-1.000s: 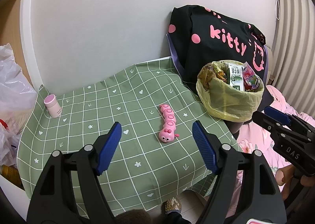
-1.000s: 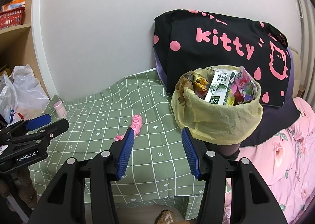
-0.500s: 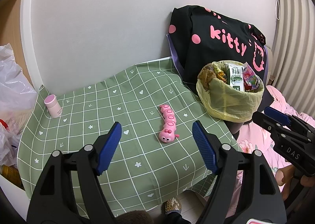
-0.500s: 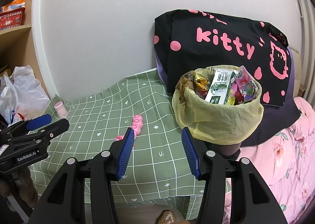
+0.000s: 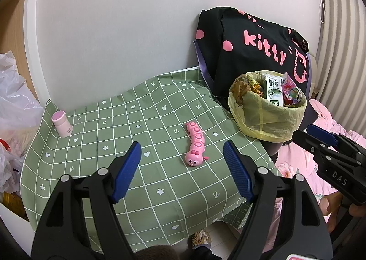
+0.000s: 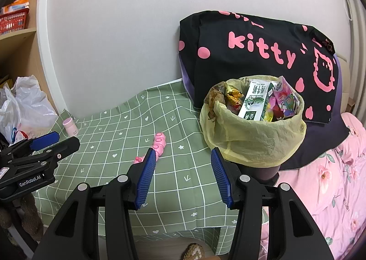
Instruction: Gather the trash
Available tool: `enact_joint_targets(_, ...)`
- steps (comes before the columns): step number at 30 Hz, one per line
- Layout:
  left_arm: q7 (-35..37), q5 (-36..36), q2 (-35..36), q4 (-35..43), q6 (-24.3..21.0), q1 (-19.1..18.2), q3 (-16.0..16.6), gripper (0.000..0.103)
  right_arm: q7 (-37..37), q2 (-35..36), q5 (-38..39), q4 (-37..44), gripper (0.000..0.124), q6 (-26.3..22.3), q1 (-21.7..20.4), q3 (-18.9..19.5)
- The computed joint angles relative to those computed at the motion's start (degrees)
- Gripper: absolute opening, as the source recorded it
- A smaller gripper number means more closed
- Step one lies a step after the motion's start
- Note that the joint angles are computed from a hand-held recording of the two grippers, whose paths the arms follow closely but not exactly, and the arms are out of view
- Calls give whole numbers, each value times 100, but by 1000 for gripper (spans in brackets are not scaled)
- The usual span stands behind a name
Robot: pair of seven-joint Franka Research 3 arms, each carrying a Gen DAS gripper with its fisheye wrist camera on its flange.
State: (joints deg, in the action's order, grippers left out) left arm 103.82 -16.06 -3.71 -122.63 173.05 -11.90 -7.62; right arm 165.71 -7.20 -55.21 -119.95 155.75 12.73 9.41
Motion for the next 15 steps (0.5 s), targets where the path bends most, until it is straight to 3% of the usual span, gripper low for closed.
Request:
enact_joint_targets(9,-64,76,55,51,25,31,8,68,-56,15,35,-7,47,25,8,-11)
enact_joint_targets(13,176,-204,301,353,-303,97,-16,68,-309,178,236,114,47,24,29,-68)
enact_joint_targets(15,326,-516,576,680,-648,268,-69,68,-682,434,522,314,56,144,57,-170)
